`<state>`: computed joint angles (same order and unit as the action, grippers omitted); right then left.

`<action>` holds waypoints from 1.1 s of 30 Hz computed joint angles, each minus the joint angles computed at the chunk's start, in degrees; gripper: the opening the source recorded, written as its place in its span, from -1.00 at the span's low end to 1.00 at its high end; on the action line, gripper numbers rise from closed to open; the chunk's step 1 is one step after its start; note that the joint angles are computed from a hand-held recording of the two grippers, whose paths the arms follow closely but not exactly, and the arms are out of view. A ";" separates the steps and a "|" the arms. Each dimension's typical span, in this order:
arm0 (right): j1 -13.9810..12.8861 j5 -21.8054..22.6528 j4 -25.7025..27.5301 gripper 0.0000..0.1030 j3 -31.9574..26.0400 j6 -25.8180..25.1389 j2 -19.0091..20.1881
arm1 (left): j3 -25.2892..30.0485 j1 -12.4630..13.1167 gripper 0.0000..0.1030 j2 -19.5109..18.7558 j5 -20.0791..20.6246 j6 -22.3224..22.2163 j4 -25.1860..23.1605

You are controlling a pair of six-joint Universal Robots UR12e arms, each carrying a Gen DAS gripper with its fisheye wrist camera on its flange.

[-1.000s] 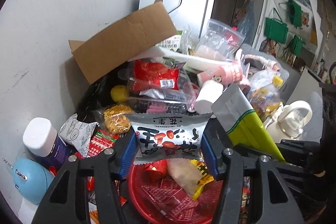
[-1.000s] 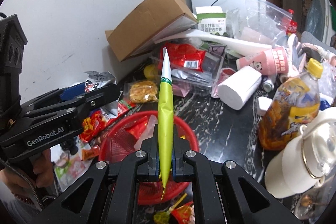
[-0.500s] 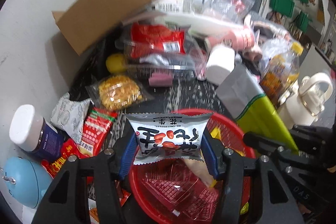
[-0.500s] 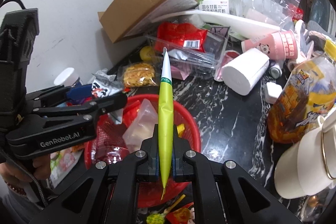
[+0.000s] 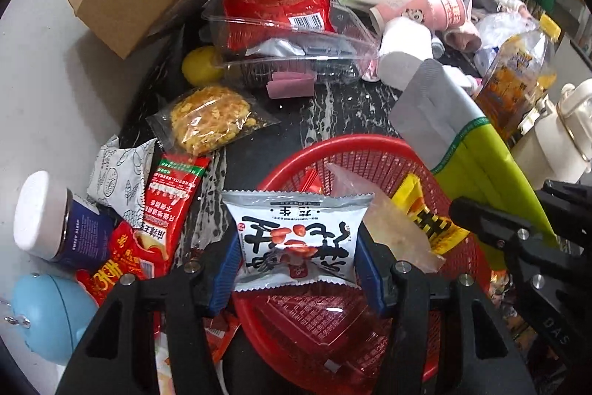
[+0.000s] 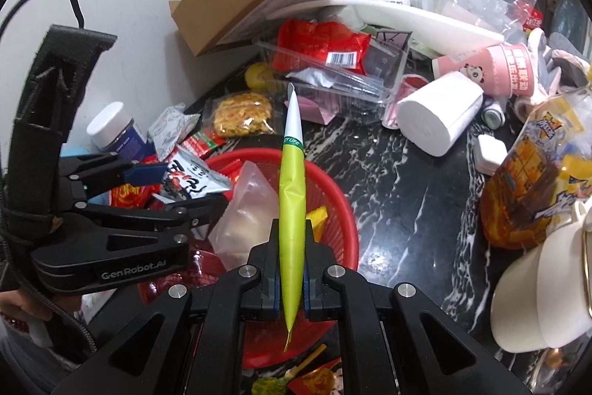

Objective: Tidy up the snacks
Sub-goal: 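Lower both held snacks into the red basket and open both grippers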

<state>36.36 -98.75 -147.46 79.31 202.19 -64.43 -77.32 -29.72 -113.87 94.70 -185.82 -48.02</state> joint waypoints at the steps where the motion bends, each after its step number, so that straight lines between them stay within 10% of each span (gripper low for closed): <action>1: -0.02 0.26 0.06 -0.85 0.01 -0.31 0.06 | 0.24 0.00 0.10 -0.02 0.29 -0.06 -0.78; 33: -0.33 -1.39 3.24 -0.43 -0.45 1.57 0.15 | 0.20 0.17 0.27 1.00 0.44 -0.77 -1.72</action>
